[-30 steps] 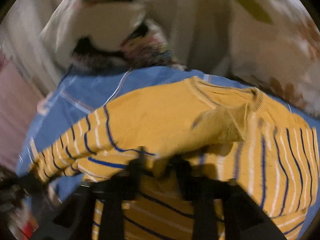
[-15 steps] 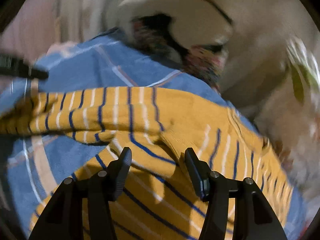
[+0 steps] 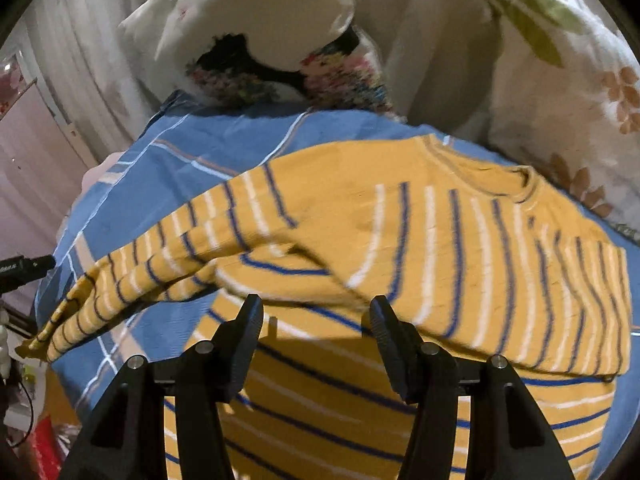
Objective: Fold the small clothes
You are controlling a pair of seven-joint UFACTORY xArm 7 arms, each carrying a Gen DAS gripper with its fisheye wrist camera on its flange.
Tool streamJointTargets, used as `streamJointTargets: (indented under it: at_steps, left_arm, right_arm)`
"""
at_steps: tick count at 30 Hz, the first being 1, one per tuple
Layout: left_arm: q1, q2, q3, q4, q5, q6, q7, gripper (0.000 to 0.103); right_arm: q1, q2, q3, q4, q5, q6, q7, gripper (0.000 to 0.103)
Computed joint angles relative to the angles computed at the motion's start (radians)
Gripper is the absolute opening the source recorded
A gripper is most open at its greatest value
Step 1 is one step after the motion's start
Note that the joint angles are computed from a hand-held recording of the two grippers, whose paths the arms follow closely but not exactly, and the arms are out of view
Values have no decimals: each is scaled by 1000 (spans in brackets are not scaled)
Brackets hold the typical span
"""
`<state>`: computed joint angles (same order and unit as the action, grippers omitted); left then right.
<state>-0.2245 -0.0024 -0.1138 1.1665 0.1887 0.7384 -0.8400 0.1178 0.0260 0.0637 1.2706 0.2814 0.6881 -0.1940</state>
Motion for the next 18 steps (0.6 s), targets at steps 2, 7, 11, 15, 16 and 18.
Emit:
streamJointTargets:
  at_steps: [2, 7, 11, 15, 16, 18]
  left_arm:
    - [10, -65, 10, -84, -65, -15, 57, 52]
    - [-7, -165, 6, -217, -223, -82, 201, 52]
    - [-44, -181, -12, -226, -277, -71, 330, 52]
    - [-59, -187, -22, -224, -289, -25, 411, 52]
    - [-58, -193, -20, -231, -294, -14, 423, 52]
    - [-54, -203, -16, -240, -305, 2, 439, 52]
  right_arm:
    - [6, 4, 6, 5, 9, 10, 7, 60]
    - [22, 15, 17, 25, -14, 27, 19, 60]
    - [34, 31, 22, 47, -51, 49, 49, 60]
    - [42, 27, 26, 45, -69, 49, 64, 60]
    - [43, 26, 26, 43, -74, 49, 66, 60]
    - [44, 25, 24, 39, -83, 52, 76, 60]
